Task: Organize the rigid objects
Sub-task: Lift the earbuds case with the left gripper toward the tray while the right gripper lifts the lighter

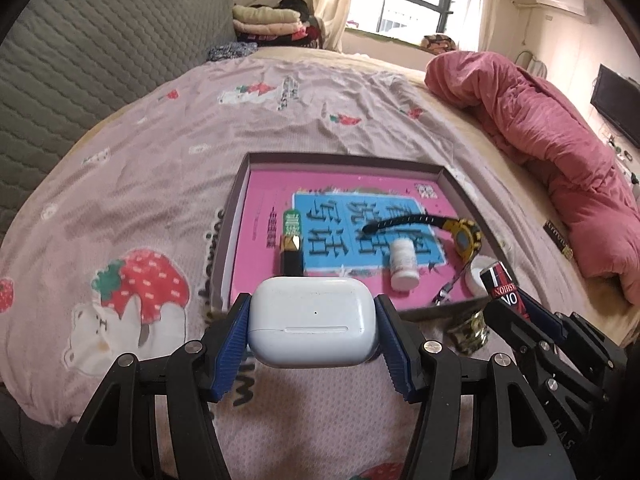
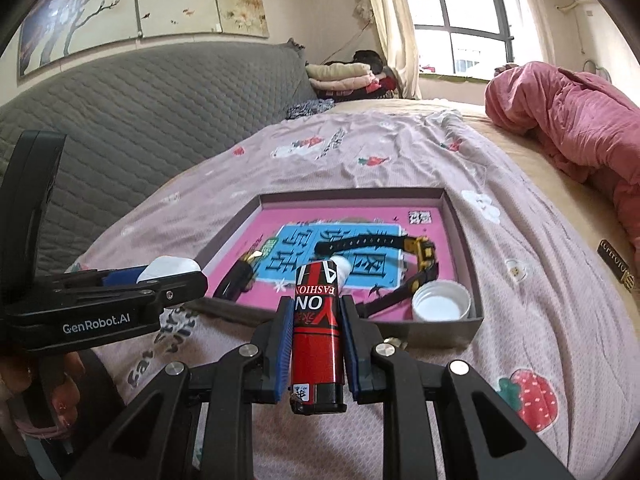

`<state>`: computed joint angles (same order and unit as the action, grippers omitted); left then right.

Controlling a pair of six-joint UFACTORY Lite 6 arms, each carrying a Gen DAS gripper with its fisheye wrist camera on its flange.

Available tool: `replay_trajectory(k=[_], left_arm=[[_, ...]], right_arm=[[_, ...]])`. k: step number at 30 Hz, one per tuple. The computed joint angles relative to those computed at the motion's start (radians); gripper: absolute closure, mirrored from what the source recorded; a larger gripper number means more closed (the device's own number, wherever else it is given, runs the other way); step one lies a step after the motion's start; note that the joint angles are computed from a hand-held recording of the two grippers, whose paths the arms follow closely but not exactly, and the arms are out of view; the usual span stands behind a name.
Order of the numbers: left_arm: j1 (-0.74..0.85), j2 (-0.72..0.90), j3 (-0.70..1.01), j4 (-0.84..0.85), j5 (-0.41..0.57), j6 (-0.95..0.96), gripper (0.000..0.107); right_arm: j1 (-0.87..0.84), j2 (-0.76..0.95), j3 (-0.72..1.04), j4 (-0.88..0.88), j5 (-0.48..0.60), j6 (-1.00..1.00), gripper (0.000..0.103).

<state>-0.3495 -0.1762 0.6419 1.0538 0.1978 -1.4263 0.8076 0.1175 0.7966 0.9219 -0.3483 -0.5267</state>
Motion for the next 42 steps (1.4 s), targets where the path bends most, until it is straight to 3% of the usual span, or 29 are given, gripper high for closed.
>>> replay_trajectory(k=[22,36,39,42], left_arm=[[0.000,0.384,0.296,0.251,-0.037,-0.218,0.045],[0.014,0.542,0.410,0.166,-0.044,-0.109,0.045],[0.003,0.560,0.422,0.200,-0.029,-0.133,0.045],[0.003,0.580,0.439,0.103,-0.040,-0.033,0.045]], right_arm=[[-0.114,0.146,0.136,-0.140,-0.022,0.085,0.080],[-0.171,0.265,0.244,-0.246,0.005,0.157,0.080],[-0.169,0.291,0.272,-0.203,0.016,0.105,0.080],[-0.172,0.325,0.304,-0.175,0.039,0.070,0.080]])
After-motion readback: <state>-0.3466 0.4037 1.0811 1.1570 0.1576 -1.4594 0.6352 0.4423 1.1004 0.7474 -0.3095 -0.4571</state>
